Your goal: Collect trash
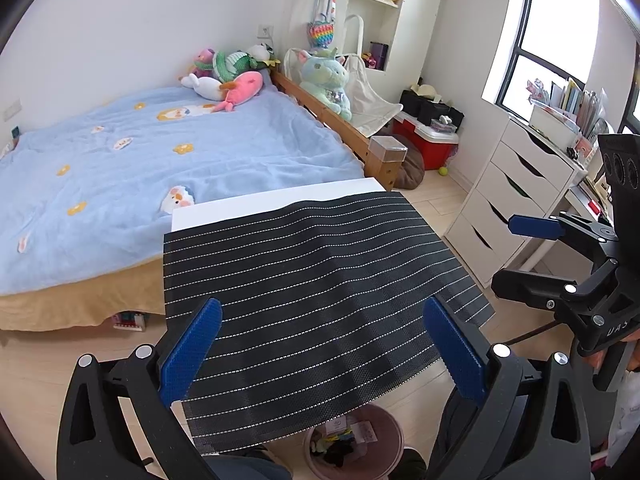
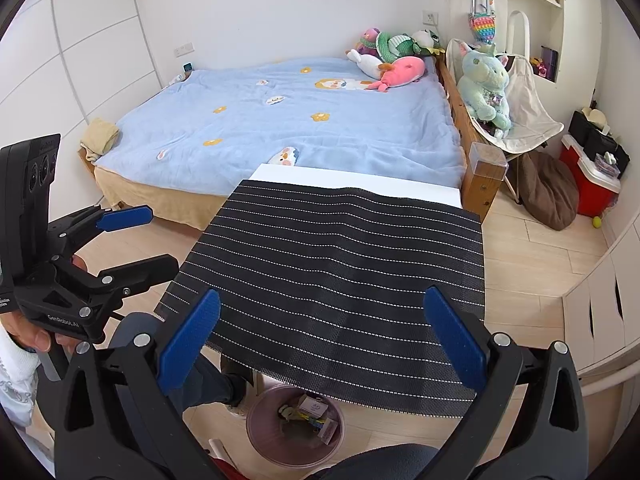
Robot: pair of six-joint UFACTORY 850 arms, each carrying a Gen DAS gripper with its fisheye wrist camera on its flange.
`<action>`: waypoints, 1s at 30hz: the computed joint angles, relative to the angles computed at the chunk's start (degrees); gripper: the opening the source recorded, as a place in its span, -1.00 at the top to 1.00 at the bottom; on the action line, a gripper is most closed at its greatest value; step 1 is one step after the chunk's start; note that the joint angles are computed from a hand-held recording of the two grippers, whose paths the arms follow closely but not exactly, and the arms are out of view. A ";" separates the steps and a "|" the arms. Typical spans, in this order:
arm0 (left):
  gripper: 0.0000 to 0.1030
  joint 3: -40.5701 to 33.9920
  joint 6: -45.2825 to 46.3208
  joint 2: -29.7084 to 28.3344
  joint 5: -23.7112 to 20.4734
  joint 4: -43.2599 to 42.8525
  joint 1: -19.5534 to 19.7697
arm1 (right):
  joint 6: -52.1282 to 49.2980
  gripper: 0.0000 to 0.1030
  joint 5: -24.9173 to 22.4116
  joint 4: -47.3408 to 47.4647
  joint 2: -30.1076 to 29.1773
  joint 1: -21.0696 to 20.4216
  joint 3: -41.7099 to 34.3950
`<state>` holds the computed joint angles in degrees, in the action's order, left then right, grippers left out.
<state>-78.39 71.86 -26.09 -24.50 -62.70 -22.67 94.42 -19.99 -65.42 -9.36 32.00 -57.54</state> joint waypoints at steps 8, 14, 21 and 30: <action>-0.88 -0.04 -0.30 0.07 -0.07 0.36 -0.06 | 0.21 -0.94 -0.01 -0.14 0.00 0.02 0.03; -0.88 -0.02 -0.96 0.11 -0.06 0.92 -0.12 | 0.15 -0.94 -0.01 -0.01 0.14 0.19 0.39; -0.88 -0.11 -1.45 0.05 0.01 1.29 -0.34 | -0.03 -0.94 -0.01 0.13 0.11 0.22 0.37; -0.88 0.06 -1.69 0.07 0.27 1.42 -0.55 | 0.84 -0.94 0.12 -0.56 0.25 0.29 1.02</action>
<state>-78.33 70.16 -26.02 -24.23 -61.28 -23.21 95.25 -19.87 -65.98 -9.11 32.29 -56.52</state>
